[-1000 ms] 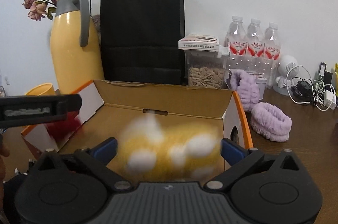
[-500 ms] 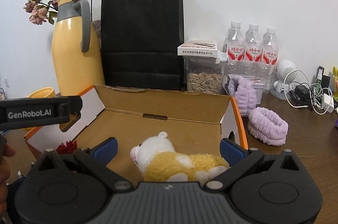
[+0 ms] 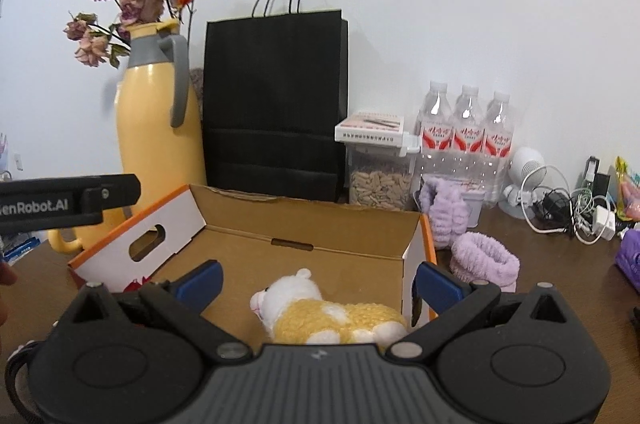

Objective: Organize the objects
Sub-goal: 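Move both grippers back from the box toward the table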

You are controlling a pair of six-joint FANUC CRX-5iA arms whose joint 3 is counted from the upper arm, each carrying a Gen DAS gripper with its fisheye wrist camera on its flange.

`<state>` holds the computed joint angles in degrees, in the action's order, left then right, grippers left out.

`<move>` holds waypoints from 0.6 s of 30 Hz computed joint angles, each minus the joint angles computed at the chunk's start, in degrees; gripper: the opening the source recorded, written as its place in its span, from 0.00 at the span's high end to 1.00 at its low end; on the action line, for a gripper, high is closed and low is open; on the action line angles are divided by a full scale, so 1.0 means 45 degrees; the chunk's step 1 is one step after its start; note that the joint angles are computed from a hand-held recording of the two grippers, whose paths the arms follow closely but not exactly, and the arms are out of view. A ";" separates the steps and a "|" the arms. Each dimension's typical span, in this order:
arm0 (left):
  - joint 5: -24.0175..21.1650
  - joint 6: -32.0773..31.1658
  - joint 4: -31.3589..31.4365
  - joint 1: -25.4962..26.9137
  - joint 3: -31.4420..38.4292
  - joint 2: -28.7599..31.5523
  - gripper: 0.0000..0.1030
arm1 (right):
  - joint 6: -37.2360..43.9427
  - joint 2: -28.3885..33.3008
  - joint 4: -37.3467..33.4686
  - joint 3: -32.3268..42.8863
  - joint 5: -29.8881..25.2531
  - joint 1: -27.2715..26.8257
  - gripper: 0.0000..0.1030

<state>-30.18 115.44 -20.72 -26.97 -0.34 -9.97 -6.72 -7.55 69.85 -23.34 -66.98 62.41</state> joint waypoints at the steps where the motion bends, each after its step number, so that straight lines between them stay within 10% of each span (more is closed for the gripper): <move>1: 0.0003 0.0170 -0.0227 -0.0049 -0.0072 -0.0110 0.00 | -0.0019 -0.0051 0.0096 -0.0063 -0.0112 0.0107 0.00; 18: 0.0672 0.0041 -0.0583 -0.0148 -0.2309 -0.2174 0.00 | -0.1588 -0.1059 0.0760 -0.1733 -0.1892 0.2245 0.00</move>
